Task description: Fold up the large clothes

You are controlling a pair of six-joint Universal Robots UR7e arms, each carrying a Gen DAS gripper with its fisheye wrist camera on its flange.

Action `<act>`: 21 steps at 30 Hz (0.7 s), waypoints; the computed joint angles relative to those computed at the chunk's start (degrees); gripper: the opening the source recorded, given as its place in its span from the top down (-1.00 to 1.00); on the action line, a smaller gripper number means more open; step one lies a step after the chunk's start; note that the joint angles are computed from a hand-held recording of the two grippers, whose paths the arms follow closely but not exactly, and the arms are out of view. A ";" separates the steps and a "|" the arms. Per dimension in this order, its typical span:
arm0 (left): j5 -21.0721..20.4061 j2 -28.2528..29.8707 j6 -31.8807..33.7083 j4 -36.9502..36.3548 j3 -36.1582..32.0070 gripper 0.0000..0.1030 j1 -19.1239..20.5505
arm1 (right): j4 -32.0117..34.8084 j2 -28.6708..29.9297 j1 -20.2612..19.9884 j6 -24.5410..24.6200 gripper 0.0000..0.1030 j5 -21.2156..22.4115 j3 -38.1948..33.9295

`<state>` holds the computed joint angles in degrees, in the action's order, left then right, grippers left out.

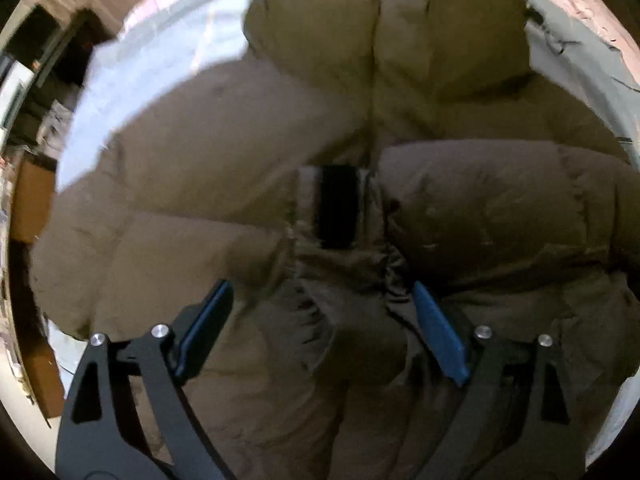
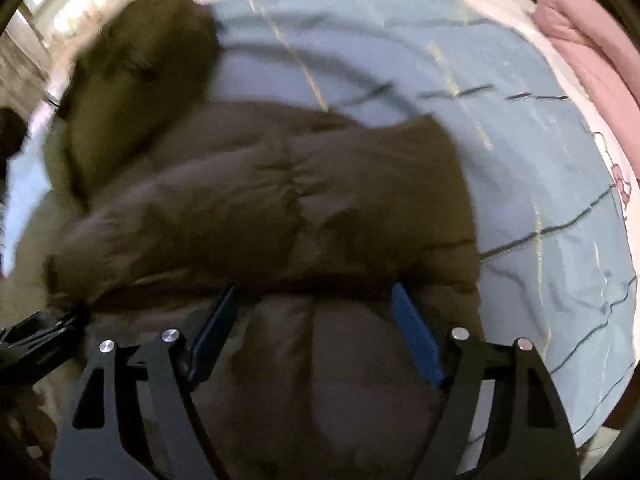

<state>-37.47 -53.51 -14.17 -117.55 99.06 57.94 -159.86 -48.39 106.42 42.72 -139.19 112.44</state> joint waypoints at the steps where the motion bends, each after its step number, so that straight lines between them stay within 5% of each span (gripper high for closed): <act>1: 0.09 0.22 -0.78 0.90 -0.07 -0.78 -0.09 | 2.64 0.33 -0.37 0.77 -0.53 1.50 -0.19; 4: -3.08 2.25 -4.90 7.79 -3.08 -0.80 1.50 | 9.40 2.65 -2.41 2.09 -0.55 2.95 -1.81; 7: -6.45 -0.87 -6.21 5.29 -2.74 -0.81 1.79 | 13.51 2.50 -2.24 3.98 -0.60 2.64 -4.08; 8: -6.32 -2.99 -5.77 2.58 -1.52 -0.96 1.73 | 13.05 2.18 -1.87 4.35 -0.63 3.18 -4.05; 12: -4.44 -9.54 -8.44 1.81 -2.02 -0.96 4.88 | 13.39 0.84 -0.61 7.64 -0.70 4.72 -4.00; 17: -7.06 -14.59 -19.98 10.45 -13.86 -0.96 17.17 | 15.67 4.89 2.72 9.45 -0.79 3.38 -6.76; 21: -12.23 -16.32 -23.54 6.59 -19.13 -0.96 25.43 | 22.26 9.41 5.00 13.05 -0.81 2.51 -11.26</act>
